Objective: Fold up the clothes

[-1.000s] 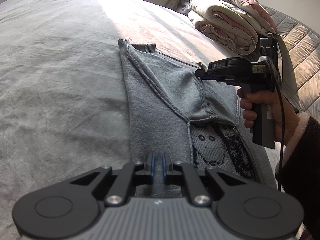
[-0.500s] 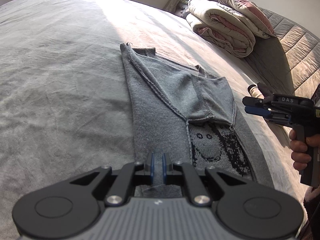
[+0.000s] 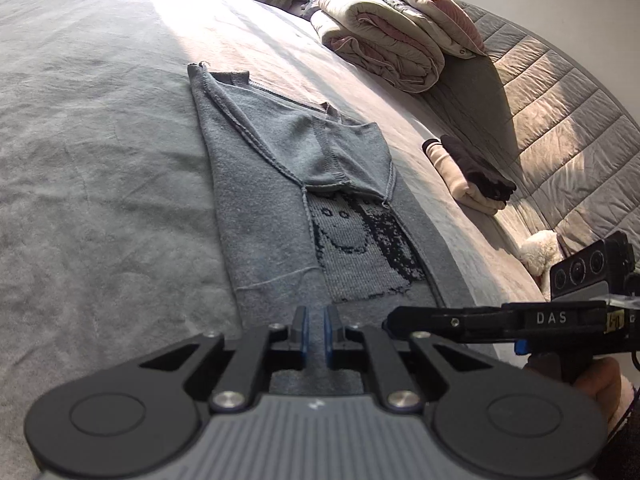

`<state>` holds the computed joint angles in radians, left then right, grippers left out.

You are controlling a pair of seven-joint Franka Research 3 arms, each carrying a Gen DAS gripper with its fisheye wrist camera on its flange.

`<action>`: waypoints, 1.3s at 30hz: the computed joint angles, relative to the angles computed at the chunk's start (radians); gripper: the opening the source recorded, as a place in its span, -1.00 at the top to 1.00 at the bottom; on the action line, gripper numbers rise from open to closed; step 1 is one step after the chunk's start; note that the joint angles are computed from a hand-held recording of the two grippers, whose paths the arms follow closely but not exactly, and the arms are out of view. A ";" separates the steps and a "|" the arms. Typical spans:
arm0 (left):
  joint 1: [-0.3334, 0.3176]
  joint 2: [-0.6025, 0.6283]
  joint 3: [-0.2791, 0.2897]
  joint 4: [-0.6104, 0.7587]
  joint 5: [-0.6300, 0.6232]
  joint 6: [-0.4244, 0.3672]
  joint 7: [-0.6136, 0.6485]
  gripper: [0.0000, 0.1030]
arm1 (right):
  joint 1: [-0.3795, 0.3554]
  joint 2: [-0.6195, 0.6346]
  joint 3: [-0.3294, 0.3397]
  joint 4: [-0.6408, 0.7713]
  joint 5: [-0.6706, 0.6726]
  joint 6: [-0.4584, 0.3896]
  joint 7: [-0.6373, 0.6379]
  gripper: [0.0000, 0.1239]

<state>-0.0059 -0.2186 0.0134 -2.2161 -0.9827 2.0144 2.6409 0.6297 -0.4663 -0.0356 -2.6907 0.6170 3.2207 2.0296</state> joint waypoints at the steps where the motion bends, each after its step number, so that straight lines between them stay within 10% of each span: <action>1: -0.001 -0.019 0.003 -0.015 0.001 -0.012 0.024 0.77 | -0.040 -0.012 0.053 -0.015 0.001 0.002 0.026 0.39; 4: -0.009 -0.081 0.000 -0.071 0.026 0.009 0.075 0.08 | -0.146 -0.055 0.200 -0.057 -0.010 0.002 0.118 0.39; 6: -0.022 -0.120 -0.004 -0.114 0.052 0.055 0.098 0.07 | -0.175 -0.075 0.249 -0.081 -0.024 0.018 0.166 0.39; 9: -0.048 -0.154 -0.007 -0.169 0.072 0.143 0.084 0.19 | -0.094 -0.091 0.213 -0.128 -0.034 0.093 0.206 0.39; 12: -0.069 -0.161 0.011 -0.202 0.053 0.208 0.045 0.79 | -0.038 -0.081 0.203 -0.154 -0.055 0.158 0.247 0.39; 22: 0.052 0.050 0.120 -0.070 -0.143 -0.196 -0.188 0.89 | 0.249 0.033 -0.083 -0.177 -0.325 0.355 0.435 0.37; 30: 0.137 0.067 0.045 -0.063 -0.180 -0.249 -0.230 0.89 | 0.266 0.087 -0.145 -0.190 -0.514 0.481 0.613 0.36; 32: 0.138 0.054 0.031 -0.071 -0.174 -0.225 -0.231 0.89 | 0.266 0.094 -0.158 -0.196 -0.562 0.511 0.659 0.61; 39: 0.116 0.005 0.030 -0.101 -0.235 -0.151 -0.194 0.84 | -0.003 -0.077 0.226 -0.219 -0.319 0.313 0.530 0.81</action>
